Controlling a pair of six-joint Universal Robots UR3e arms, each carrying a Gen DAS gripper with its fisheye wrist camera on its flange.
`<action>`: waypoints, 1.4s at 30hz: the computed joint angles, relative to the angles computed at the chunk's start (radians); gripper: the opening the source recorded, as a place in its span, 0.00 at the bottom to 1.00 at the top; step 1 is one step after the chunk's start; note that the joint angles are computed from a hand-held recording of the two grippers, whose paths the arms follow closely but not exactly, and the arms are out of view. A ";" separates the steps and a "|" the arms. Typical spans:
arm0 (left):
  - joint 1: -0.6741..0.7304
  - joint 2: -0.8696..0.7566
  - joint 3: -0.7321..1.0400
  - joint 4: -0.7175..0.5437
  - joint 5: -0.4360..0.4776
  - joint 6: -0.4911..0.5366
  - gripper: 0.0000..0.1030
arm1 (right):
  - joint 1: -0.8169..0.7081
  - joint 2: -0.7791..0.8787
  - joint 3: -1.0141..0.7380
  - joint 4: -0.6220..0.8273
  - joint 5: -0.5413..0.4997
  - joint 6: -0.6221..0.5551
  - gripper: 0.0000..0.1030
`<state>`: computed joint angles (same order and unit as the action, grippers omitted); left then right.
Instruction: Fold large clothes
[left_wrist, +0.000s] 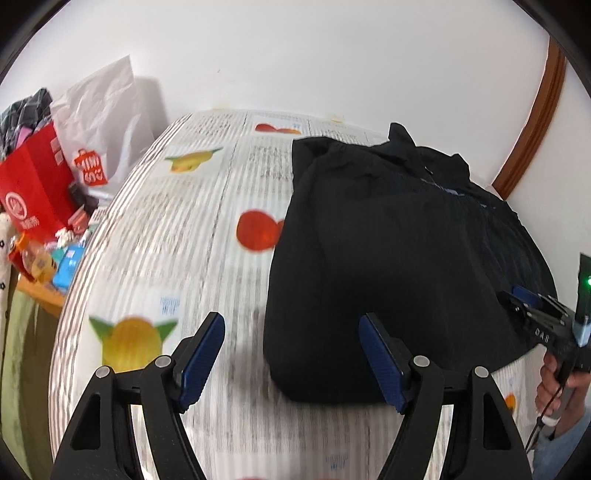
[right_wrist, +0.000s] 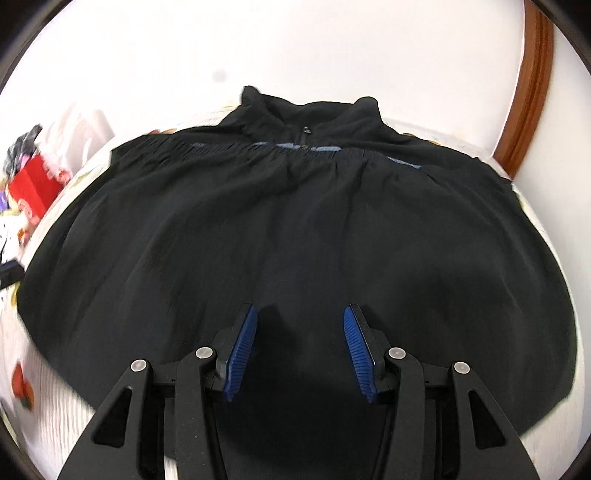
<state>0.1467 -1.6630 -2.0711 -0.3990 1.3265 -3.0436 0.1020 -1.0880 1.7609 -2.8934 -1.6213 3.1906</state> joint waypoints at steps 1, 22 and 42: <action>0.010 0.024 -0.028 0.000 -0.008 0.001 0.71 | 0.004 -0.031 0.057 -0.032 -0.007 0.005 0.47; 0.261 0.444 -0.393 -0.106 -0.039 0.188 0.71 | 0.217 -0.124 0.189 -0.127 -0.015 -0.067 0.56; 0.465 0.579 -0.450 -0.256 -0.174 0.364 0.71 | 0.522 0.502 -0.852 0.317 -0.174 -0.230 0.23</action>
